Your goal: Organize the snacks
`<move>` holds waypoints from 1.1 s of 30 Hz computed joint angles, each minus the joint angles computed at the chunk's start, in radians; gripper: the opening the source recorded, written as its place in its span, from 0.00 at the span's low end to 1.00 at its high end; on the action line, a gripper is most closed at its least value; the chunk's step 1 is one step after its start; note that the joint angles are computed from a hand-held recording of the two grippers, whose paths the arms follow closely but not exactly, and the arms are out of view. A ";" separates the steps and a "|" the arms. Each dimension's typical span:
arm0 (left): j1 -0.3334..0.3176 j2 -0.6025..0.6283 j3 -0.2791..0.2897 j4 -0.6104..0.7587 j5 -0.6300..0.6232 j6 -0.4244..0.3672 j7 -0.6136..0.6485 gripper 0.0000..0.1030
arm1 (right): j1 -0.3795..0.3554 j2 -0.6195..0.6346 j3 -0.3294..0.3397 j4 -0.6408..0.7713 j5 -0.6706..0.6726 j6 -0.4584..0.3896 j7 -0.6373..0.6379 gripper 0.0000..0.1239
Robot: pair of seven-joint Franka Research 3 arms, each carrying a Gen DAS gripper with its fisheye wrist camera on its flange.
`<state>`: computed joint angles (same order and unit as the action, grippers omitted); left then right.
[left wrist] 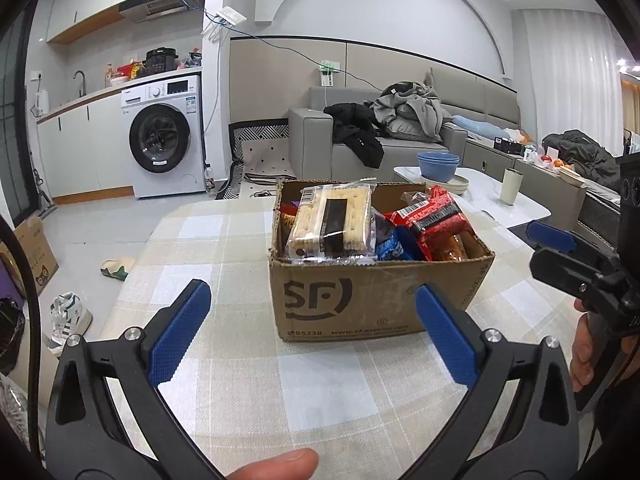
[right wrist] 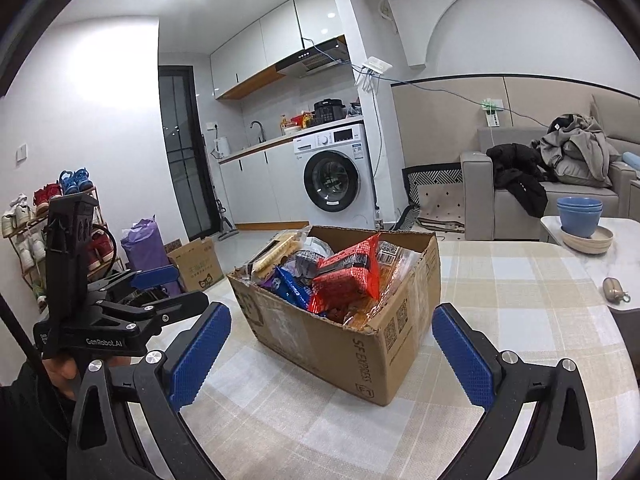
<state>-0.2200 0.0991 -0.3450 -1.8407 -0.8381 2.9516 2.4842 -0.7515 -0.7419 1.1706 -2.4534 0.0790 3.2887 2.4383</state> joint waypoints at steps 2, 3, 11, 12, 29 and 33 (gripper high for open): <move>0.004 -0.011 -0.003 -0.015 -0.033 0.002 0.024 0.99 | 0.006 -0.017 0.003 -0.010 0.008 0.006 0.012 0.83; 0.006 -0.018 -0.003 -0.025 -0.059 0.002 0.044 0.99 | 0.006 -0.024 0.004 -0.014 0.011 0.008 0.015 0.83; -0.017 -0.040 0.021 -0.076 -0.191 0.053 0.148 0.99 | 0.011 -0.085 0.016 -0.050 0.035 0.022 0.065 0.83; -0.019 -0.041 0.022 -0.082 -0.208 0.064 0.162 0.99 | 0.012 -0.089 0.018 -0.053 0.036 0.024 0.069 0.83; -0.025 -0.027 0.016 -0.103 -0.295 0.138 0.248 0.99 | 0.009 -0.170 0.031 -0.066 0.021 -0.001 0.098 0.83; -0.019 -0.032 -0.008 -0.100 -0.394 0.172 0.367 0.99 | 0.012 -0.172 0.030 -0.063 0.006 -0.006 0.098 0.83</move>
